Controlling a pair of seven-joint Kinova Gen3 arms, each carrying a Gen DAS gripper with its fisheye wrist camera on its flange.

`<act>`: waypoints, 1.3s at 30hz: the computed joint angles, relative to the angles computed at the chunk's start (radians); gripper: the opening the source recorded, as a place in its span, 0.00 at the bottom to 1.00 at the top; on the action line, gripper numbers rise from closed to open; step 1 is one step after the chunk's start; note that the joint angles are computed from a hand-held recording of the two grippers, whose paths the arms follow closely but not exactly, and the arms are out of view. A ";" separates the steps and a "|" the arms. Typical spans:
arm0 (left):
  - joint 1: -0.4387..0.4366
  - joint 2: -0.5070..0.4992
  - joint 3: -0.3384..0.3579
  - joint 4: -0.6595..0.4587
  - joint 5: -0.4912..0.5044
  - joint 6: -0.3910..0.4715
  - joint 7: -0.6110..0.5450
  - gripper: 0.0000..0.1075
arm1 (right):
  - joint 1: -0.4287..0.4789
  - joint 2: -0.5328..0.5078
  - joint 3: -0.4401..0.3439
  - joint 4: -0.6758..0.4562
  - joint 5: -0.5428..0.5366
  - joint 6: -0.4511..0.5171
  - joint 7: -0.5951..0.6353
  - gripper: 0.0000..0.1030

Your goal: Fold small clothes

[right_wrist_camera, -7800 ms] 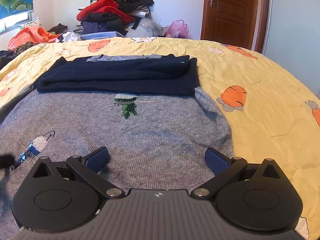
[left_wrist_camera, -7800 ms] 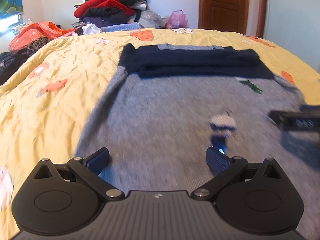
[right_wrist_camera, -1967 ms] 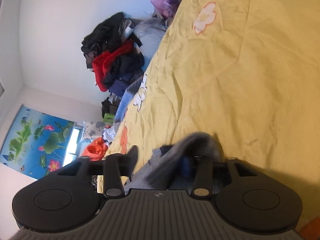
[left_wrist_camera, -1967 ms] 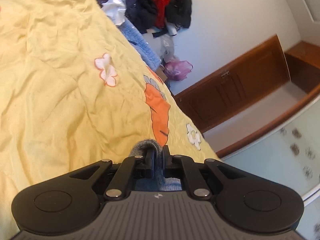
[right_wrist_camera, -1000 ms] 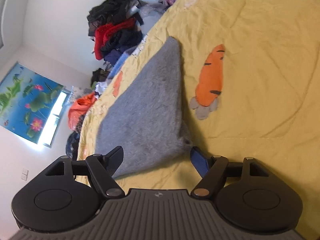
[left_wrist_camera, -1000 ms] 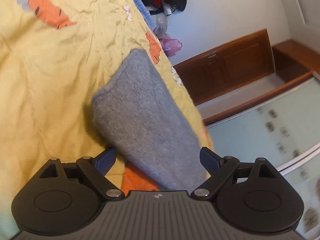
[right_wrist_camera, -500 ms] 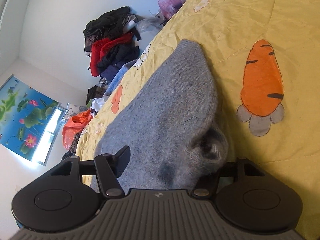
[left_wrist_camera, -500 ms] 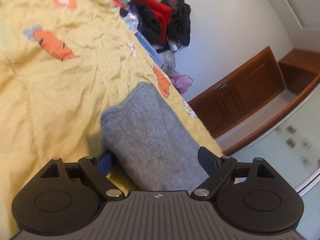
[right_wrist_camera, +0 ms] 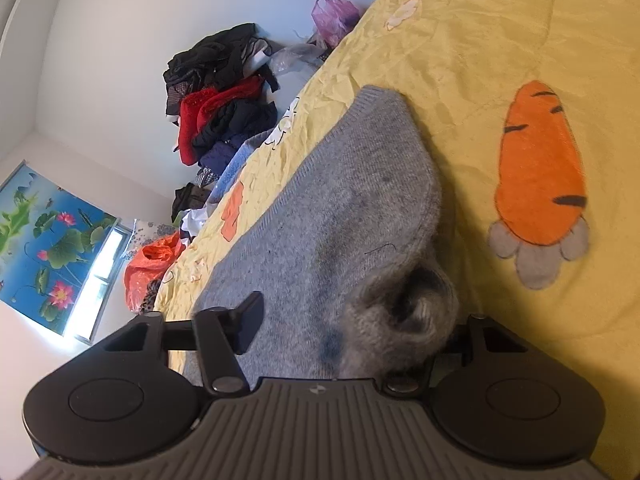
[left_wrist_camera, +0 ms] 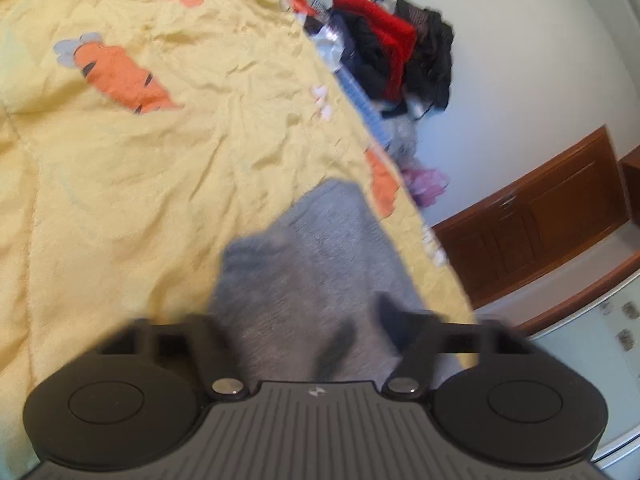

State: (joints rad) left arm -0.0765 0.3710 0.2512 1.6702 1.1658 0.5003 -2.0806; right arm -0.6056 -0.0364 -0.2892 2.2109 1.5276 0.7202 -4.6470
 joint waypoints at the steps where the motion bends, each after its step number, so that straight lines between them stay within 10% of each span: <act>1: 0.000 0.009 -0.008 0.002 0.008 0.013 -0.007 0.15 | 0.025 0.006 -0.008 0.001 0.014 -0.026 -0.007 0.22; 5: 0.021 0.002 -0.072 0.001 0.032 0.071 -0.019 0.11 | 0.196 0.000 -0.141 0.021 0.052 -0.086 -0.028 0.18; 14: 0.057 -0.135 -0.263 0.065 0.116 0.324 -0.213 0.08 | 0.536 -0.193 -0.460 -0.007 -0.241 -0.162 0.326 0.15; 19: -0.014 -0.192 -0.349 0.141 0.036 0.527 -0.238 0.08 | 0.503 -0.381 -0.485 0.079 -0.445 -0.235 0.378 0.14; 24: -0.043 -0.187 -0.413 0.148 -0.093 0.602 -0.290 0.18 | 0.348 -0.403 -0.548 0.058 -0.648 -0.104 0.420 0.22; 28: 0.001 -0.244 -0.481 0.152 -0.084 0.485 -0.296 0.35 | 0.301 -0.427 -0.517 0.012 -0.811 0.015 0.583 0.54; 31: 0.042 -0.274 -0.496 0.154 0.018 0.375 -0.389 0.79 | 0.351 -0.529 -0.471 0.004 -0.850 0.036 0.705 0.59; 39: 0.368 -0.051 -0.546 -0.131 -0.178 0.184 -0.229 0.79 | 0.258 -0.241 -0.102 -0.104 -0.653 -0.013 1.030 0.65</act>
